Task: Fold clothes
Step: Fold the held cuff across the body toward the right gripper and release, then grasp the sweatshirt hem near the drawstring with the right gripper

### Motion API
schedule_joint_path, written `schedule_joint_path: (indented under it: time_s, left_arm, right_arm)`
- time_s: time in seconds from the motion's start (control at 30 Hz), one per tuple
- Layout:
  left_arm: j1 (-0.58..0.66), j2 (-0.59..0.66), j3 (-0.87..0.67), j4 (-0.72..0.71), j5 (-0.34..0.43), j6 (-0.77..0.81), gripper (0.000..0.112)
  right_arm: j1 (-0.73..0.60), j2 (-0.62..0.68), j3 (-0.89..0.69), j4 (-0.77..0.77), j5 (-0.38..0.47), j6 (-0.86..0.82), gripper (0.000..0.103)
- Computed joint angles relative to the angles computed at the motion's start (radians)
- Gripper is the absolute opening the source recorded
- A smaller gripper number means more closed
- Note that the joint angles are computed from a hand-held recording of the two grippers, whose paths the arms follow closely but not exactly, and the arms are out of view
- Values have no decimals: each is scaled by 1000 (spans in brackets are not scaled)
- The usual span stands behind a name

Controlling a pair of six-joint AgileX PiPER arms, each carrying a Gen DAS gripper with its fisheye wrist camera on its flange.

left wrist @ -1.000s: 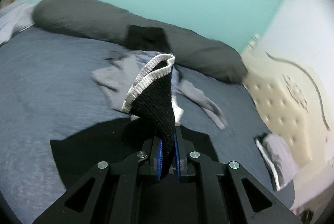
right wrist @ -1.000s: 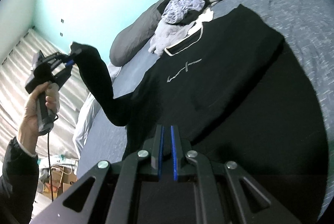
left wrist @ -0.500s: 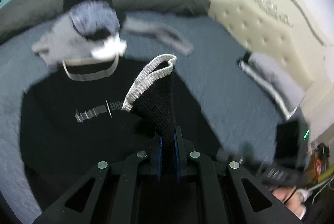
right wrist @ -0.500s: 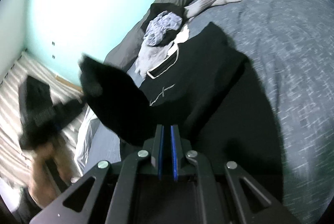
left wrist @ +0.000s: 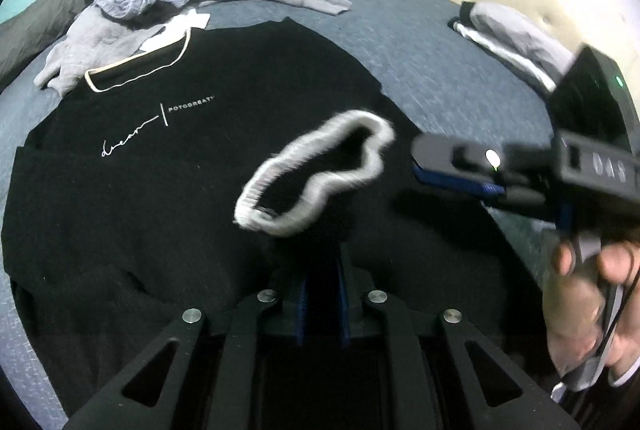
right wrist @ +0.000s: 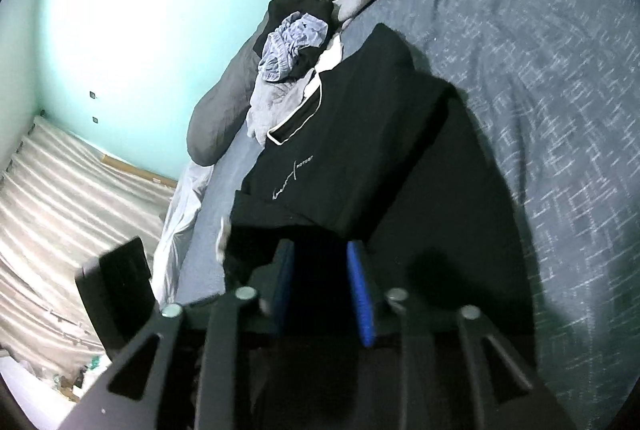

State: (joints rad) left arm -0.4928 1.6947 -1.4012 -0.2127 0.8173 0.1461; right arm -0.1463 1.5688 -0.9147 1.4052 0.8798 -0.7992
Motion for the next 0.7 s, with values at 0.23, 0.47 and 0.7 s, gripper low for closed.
schedule_joint_path:
  time_s: [0.23,0.47,0.7]
  left_arm:
    - [41,-79,108,-96,-8,42,28]
    - [214,-165,181,-156,21,83,35]
    - [465,-176,162,-146,46,147,36]
  right_arm:
    - [-11,17,2,9,17,16,32]
    - [2,7,-9,-59,-9,62,34]
    - [35,4,-35,-200,-83,158,37]
